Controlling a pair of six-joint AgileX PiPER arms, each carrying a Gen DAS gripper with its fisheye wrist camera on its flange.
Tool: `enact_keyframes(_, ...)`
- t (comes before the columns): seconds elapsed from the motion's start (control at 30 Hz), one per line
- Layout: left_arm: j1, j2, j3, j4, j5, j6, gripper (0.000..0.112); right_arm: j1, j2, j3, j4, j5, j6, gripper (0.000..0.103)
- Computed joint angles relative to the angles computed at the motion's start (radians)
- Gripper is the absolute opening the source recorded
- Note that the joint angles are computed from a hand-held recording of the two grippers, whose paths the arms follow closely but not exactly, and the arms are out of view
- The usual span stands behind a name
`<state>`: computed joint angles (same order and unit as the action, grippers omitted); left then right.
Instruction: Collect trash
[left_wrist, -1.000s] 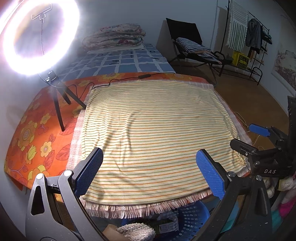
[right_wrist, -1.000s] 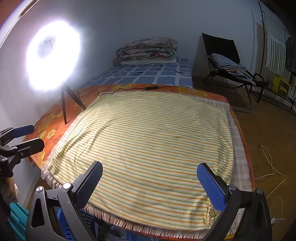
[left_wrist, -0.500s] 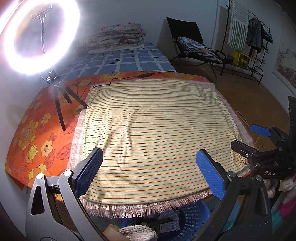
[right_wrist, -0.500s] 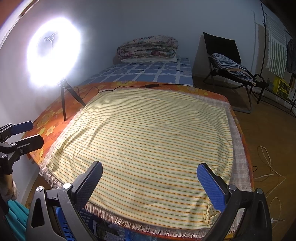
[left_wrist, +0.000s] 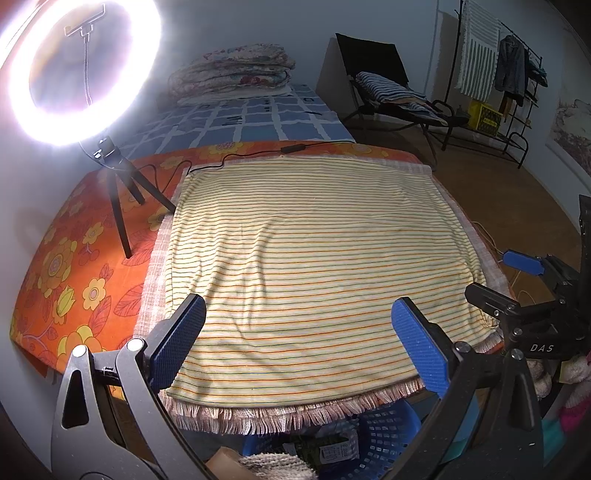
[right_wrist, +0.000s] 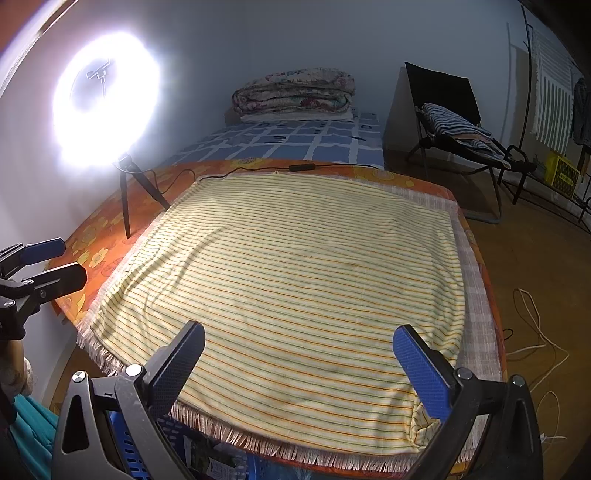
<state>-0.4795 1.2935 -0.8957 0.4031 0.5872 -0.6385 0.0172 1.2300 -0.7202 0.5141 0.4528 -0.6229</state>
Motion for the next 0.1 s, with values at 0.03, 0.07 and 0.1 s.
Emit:
enact_keyframes(0.03, 0.002, 0.000, 0.002, 0.005, -0.002, -0.001, 0.102, 0.000, 0.000, 0.000, 0.000, 0.000, 0.000, 0.103)
enact_keyframes(0.07, 0.000, 0.001, 0.003, 0.008, -0.002, -0.007, 0.102, -0.001, 0.000, 0.000, 0.000, 0.001, -0.002, 0.103)
enact_keyframes(0.1, 0.010, 0.002, 0.005, -0.011, -0.009, 0.013, 0.102, -0.004, 0.000, 0.000, 0.002, 0.002, -0.006, 0.103)
